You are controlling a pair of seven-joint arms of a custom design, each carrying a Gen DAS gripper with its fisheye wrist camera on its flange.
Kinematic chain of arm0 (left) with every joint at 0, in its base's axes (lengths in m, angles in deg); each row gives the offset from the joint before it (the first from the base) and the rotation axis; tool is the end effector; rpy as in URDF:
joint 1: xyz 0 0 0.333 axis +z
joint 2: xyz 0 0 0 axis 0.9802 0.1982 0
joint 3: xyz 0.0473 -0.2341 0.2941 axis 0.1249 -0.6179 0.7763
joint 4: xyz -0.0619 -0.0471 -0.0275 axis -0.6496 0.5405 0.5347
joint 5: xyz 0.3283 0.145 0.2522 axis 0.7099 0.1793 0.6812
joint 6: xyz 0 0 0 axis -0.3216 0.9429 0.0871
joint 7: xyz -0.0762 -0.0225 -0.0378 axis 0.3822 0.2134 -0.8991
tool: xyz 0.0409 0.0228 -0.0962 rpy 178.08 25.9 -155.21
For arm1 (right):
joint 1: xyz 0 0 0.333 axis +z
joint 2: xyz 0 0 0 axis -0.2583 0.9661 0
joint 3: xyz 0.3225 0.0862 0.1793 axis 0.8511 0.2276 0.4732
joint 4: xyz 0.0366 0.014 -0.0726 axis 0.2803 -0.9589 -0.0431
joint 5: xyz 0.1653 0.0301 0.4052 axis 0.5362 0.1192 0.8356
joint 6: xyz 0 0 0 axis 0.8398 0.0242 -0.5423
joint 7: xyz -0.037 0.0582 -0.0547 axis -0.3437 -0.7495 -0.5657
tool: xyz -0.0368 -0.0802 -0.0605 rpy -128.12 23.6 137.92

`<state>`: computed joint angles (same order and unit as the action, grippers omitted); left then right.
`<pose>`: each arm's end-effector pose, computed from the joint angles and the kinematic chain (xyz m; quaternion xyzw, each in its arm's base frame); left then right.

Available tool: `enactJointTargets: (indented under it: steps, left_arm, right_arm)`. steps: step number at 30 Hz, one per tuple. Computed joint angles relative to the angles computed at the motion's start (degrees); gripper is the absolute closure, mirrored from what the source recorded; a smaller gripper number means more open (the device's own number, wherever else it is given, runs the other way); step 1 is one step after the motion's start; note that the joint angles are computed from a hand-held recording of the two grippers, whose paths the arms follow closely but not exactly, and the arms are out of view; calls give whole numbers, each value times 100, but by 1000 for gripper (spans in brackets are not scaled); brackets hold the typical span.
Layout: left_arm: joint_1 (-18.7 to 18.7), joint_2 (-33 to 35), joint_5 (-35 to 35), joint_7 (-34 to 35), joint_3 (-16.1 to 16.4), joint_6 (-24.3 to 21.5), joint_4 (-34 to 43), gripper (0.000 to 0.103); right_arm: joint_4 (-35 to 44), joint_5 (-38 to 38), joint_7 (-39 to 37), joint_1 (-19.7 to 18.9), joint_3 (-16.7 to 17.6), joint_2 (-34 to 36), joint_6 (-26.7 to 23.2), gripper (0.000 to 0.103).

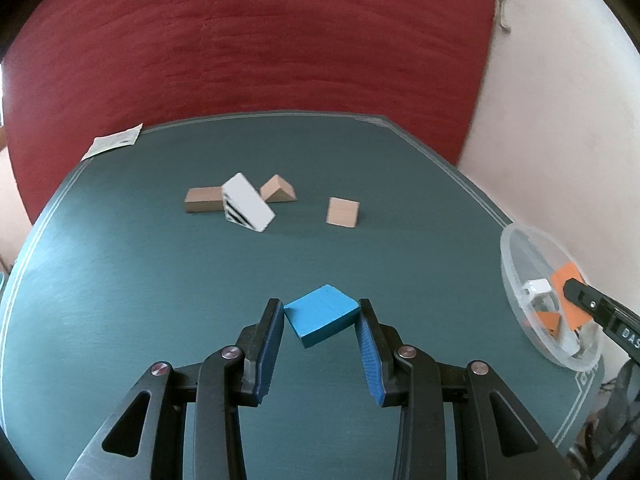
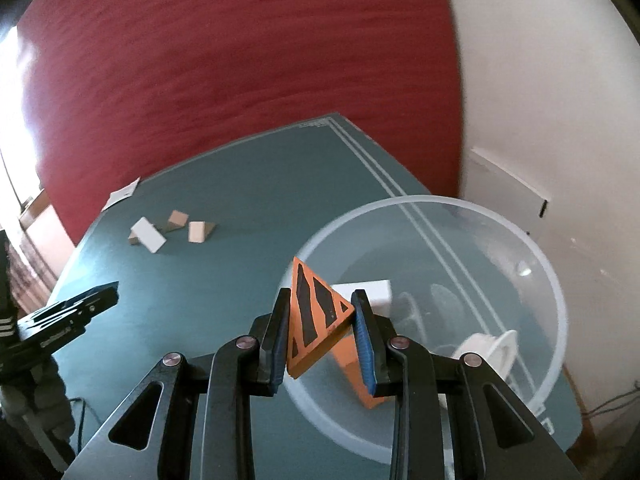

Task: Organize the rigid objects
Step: 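Carry the blue block and orange triangle over the clear bin with both tools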

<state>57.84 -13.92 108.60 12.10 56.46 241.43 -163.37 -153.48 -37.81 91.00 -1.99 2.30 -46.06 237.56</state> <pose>0.6555 -0.3326 0.3771 -0.6460 0.6476 -0.3264 0.2384 0.6290 0.1270 0.3887 -0.5996 0.6683 -0.2547 0.3592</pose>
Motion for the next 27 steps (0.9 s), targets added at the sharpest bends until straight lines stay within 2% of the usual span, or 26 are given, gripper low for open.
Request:
enactJointTargets:
  steps: [1, 3, 6, 7, 10, 13, 14, 18, 27]
  left_arm:
    - [-7, 18, -30, 49, -29, -17, 31, 64]
    - [-29, 50, -76, 116, -57, -43, 89, 64]
    - [-74, 110, -180, 278, -109, -88, 200, 64]
    - [-88, 123, -218, 330, -119, -96, 224, 64]
    - [-142, 185, -365, 545, -167, -151, 339, 64]
    - [-217, 253, -499, 760, -197, -209, 469, 64]
    - [-249, 285, -542, 829, -207, -237, 529, 64]
    - [-357, 394, -715, 1117, -243, -314, 728, 64]
    - [-447, 758, -1439, 2136, -468, -353, 1226, 64]
  right_arm:
    - [6, 88, -63, 113, -122, 9, 25, 73]
    - [80, 544, -412, 604, -620, 46, 60, 73]
    - [153, 1018, -837, 908, -951, 99, 144, 73]
    - [171, 1117, -943, 913, -958, 111, 163, 73]
    - [230, 1366, -1191, 863, -938, 171, 208, 73]
    - [222, 1369, -1157, 607, -733, 184, 197, 72]
    - [190, 1251, -1032, 417, -578, 175, 203, 71]
    - [48, 893, -724, 43, -303, 121, 343, 71]
    - [-176, 159, -31, -407, -29, 45, 458, 71]
